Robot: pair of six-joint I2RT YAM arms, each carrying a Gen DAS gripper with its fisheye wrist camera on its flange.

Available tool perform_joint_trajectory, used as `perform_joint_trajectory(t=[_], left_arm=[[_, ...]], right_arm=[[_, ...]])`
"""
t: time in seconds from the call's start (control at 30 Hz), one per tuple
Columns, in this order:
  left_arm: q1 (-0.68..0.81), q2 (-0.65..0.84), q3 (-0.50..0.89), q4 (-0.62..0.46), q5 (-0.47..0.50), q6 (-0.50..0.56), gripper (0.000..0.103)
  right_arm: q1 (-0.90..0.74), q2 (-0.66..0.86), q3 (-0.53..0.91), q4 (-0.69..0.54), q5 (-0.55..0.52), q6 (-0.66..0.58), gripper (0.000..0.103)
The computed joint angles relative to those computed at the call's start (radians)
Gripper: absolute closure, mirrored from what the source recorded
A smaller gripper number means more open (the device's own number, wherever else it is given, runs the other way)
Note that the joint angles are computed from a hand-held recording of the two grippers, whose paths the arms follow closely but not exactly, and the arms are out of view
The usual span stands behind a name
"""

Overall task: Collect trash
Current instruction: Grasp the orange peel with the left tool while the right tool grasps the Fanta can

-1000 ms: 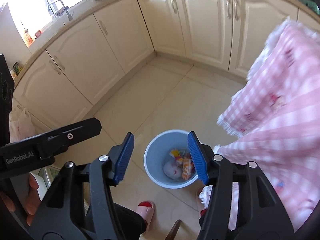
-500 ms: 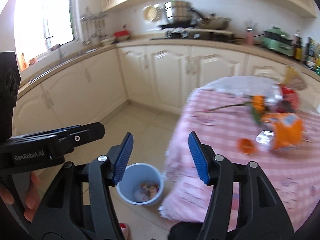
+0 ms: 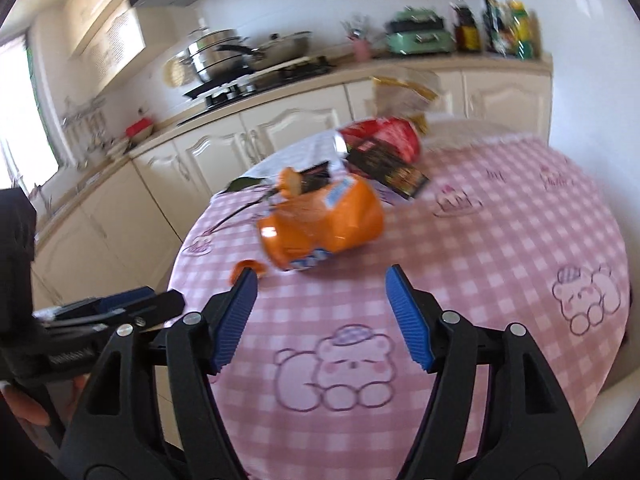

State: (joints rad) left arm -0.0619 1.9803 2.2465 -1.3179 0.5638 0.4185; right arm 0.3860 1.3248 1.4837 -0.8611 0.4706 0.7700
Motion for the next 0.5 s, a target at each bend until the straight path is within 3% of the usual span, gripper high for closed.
perform_joint_trajectory(t=[0.27,0.5], left_arm=[[-0.107,0.074,0.024,0.070,-0.145,-0.035,0.038],[-0.118,0.104,0.054,0.074,-0.149,-0.031,0.038]], right_arm=[[-0.136,0.003,-0.082,0.152,-0.213,0.070,0.030],[-0.227,0.072,-0.076,0.275,-0.388,0.131,0.030]])
